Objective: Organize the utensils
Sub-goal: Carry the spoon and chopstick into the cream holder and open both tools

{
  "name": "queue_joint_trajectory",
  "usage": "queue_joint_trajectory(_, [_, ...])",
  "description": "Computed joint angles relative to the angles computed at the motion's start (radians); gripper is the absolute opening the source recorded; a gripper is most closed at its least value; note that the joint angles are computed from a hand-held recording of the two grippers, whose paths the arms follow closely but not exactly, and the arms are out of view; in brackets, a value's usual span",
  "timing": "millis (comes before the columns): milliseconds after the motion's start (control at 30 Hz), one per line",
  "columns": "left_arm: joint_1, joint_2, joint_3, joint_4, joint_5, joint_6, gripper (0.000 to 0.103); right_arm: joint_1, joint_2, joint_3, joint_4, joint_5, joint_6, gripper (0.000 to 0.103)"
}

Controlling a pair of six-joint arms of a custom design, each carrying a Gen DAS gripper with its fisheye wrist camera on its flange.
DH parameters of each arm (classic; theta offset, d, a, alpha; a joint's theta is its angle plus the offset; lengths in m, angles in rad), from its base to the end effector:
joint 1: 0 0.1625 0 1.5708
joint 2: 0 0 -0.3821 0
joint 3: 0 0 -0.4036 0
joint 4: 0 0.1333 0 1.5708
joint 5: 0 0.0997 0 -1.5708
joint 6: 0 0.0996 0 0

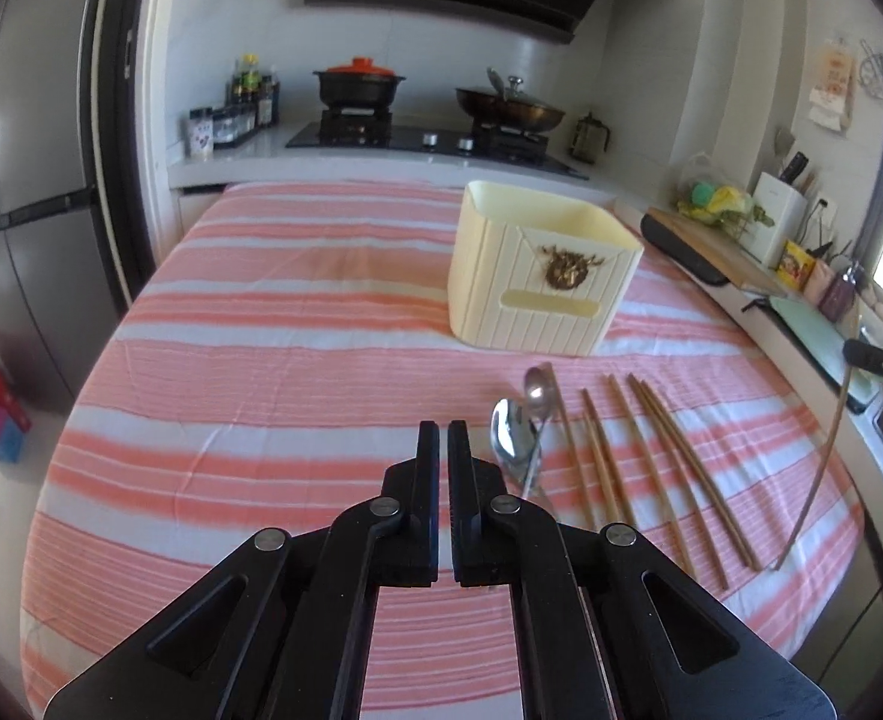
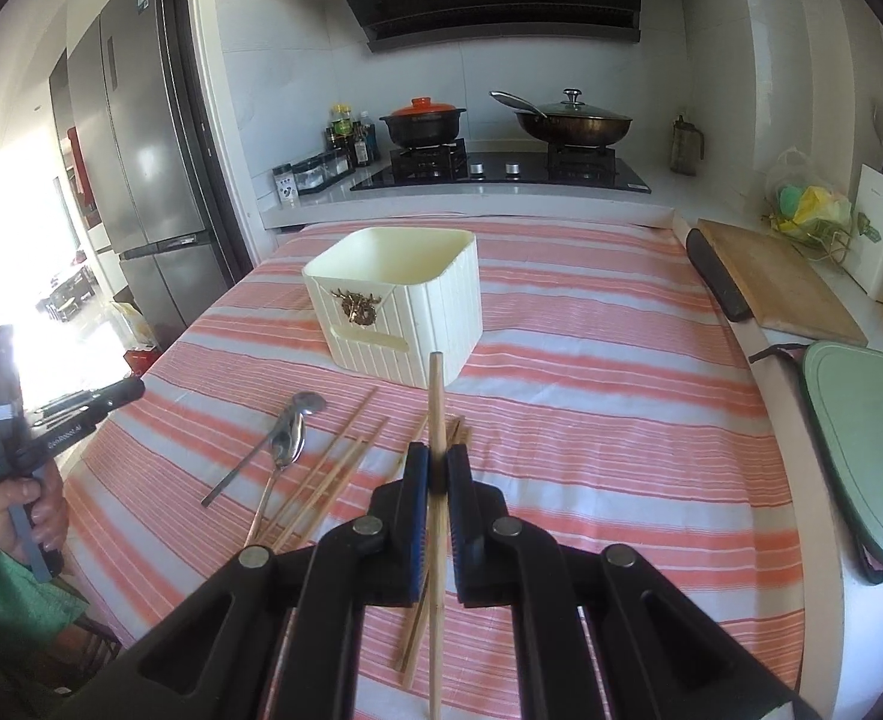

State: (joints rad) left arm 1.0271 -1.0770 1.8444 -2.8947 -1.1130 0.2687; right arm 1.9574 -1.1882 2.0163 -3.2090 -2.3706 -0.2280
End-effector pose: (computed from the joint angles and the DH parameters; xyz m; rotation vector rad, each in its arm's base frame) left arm -0.1604 -0.6081 0.1955 0.8841 2.5012 -0.8335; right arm 0.2589 -0.4718 0.2440 0.2876 -2.2341 1.0215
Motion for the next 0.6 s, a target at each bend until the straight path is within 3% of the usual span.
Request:
queue_joint_trajectory(33, [0.008,0.007,-0.019,0.045,-0.007,-0.011,0.017,0.002,0.0,0.0,-0.005,-0.002,-0.006,0.007])
queue_joint_trajectory(67, [0.013,0.018,-0.041,0.094,-0.009,-0.02,0.046,0.004,0.0,0.0,-0.008,-0.002,-0.01,0.007])
queue_joint_trajectory(133, [0.018,0.039,-0.073,0.153,-0.007,-0.036,0.075,0.0,-0.002,0.001,-0.009,0.002,-0.009,0.007])
queue_joint_trajectory(233, [0.01,0.066,-0.103,0.201,-0.034,-0.014,0.077,-0.011,-0.003,0.005,-0.016,0.011,-0.004,0.007])
queue_joint_trajectory(367, [-0.022,0.14,-0.155,0.236,-0.048,0.112,0.082,-0.02,-0.002,0.01,-0.038,0.021,-0.008,0.007])
queue_joint_trajectory(467, [-0.03,0.231,-0.255,0.341,-0.05,0.182,0.082,-0.027,-0.005,0.008,-0.034,0.031,0.003,0.007])
queue_joint_trajectory(600, [-0.021,0.348,-0.389,0.445,-0.027,0.178,0.082,-0.033,-0.013,0.01,-0.033,0.037,0.017,0.007])
